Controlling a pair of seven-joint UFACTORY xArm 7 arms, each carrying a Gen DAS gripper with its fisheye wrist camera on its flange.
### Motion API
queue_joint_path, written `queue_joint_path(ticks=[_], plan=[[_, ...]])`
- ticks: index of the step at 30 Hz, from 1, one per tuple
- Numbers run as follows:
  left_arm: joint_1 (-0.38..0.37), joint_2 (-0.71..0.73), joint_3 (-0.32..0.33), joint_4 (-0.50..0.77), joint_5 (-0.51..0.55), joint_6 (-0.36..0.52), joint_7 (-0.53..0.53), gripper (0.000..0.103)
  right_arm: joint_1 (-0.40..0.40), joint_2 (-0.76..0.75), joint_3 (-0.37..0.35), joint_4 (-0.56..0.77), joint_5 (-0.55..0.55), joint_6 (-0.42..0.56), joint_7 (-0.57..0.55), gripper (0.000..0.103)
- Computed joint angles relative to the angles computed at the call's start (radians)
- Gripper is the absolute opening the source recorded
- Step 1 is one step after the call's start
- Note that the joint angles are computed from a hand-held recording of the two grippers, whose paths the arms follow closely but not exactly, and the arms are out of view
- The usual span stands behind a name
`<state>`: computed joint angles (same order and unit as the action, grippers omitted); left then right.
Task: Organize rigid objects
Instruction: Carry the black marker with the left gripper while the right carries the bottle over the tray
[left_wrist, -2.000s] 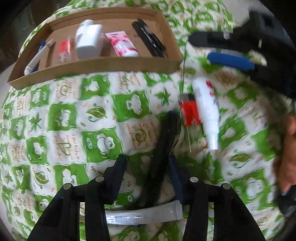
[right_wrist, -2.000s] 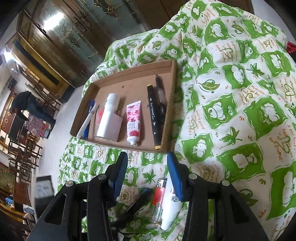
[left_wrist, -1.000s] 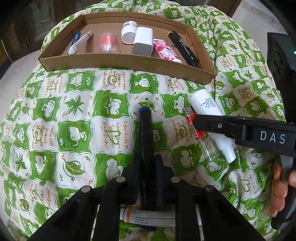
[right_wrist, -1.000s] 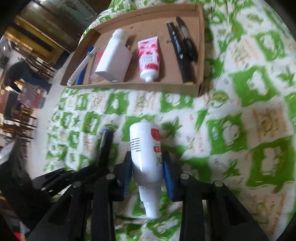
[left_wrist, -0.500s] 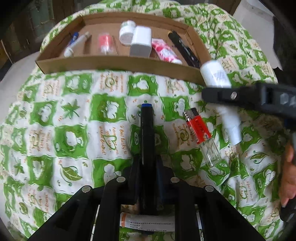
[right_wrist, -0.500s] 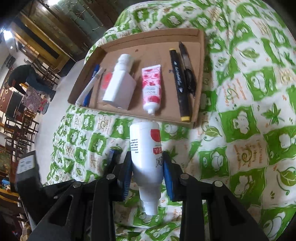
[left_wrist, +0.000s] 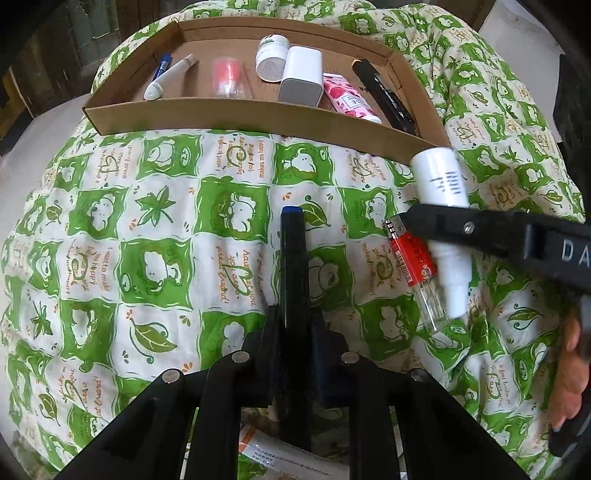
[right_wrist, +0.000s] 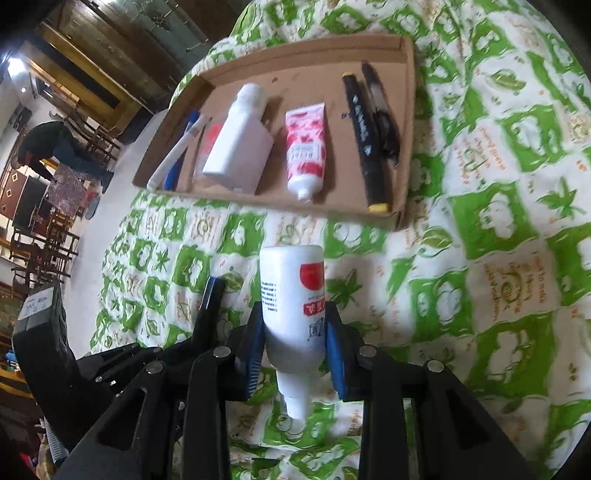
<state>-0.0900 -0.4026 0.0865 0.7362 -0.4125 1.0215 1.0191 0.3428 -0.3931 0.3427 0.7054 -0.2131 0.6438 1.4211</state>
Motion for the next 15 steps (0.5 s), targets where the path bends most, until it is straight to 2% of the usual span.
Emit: queue_joint_path(ticks=[3, 10, 15], plan=[[0.001, -0.003, 0.000, -0.002, 0.000, -0.001, 0.001, 0.016, 0.004, 0.009, 0.000, -0.006, 0.001, -0.044, -0.004, 0.029], [-0.003, -0.060, 0.021, -0.041, -0.029, -0.036, 0.035, 0.015, -0.013, 0.009, 0.029, 0.011, -0.064, -0.048, 0.029, 0.029], [-0.002, -0.055, 0.040, -0.016, -0.050, -0.016, 0.046, 0.014, -0.018, -0.001, 0.034, 0.007, -0.080, -0.052, 0.048, 0.029]])
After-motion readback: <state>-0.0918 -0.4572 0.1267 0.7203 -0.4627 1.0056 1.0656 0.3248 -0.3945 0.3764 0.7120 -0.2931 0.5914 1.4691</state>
